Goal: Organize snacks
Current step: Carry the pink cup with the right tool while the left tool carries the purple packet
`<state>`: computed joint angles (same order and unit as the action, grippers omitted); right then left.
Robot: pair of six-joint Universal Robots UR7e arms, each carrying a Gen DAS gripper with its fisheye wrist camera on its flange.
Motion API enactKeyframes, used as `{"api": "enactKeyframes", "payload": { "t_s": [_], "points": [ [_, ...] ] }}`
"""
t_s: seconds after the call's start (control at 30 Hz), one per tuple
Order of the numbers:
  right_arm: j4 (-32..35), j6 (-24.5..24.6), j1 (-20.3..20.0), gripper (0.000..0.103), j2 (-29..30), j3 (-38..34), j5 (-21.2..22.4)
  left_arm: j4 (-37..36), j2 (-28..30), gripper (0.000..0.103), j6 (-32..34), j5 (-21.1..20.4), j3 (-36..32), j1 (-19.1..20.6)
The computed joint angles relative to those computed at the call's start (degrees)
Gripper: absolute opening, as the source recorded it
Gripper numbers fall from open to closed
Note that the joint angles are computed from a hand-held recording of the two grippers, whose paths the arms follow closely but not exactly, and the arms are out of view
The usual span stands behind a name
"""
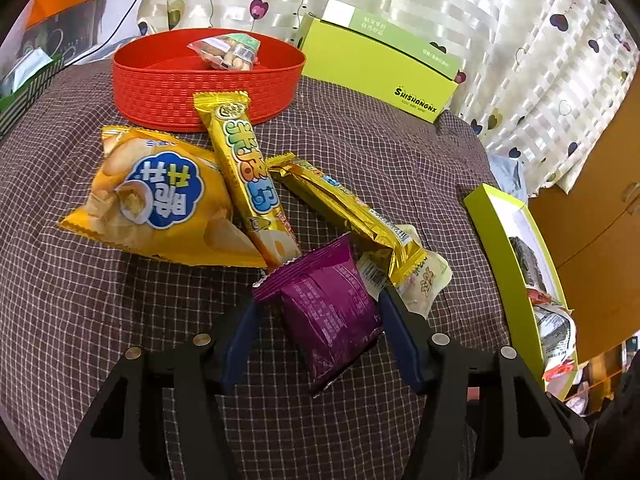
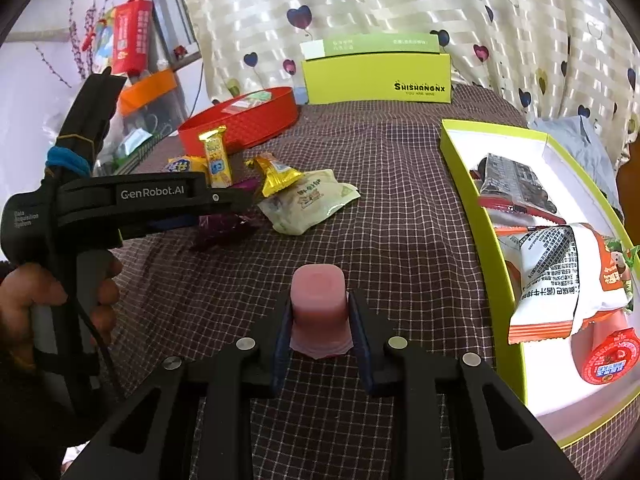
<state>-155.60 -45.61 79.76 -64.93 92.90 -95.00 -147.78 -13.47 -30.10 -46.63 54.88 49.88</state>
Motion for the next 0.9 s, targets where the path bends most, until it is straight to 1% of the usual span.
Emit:
{"api": "enactKeyframes", "payload": {
  "t_s": [0.03,0.07,0.7,0.9],
  "points": [
    [-0.1,0.0,0.0,0.026,-0.1,0.1,0.1,-0.4,-0.2,0.054,0.3,0.1,0.3,-0.1],
    [-0.3,0.0,0.0,0.026,-0.2,0.2,0.4,-0.7,-0.3,0.053,0.5,0.1,0.5,-0.2],
    [-2.4,1.0,-0.3,0.026,-2.1,1.6,2.0,-3.6,-1.2,0.052,3.4,0.7,2.5,-2.2],
    [-3.2,1.7,-0.4,0.026,-3.0,1.5,2.7,-4.1,-1.0,0.052,5.0,0.6,1.6,-3.2]
  ]
}}
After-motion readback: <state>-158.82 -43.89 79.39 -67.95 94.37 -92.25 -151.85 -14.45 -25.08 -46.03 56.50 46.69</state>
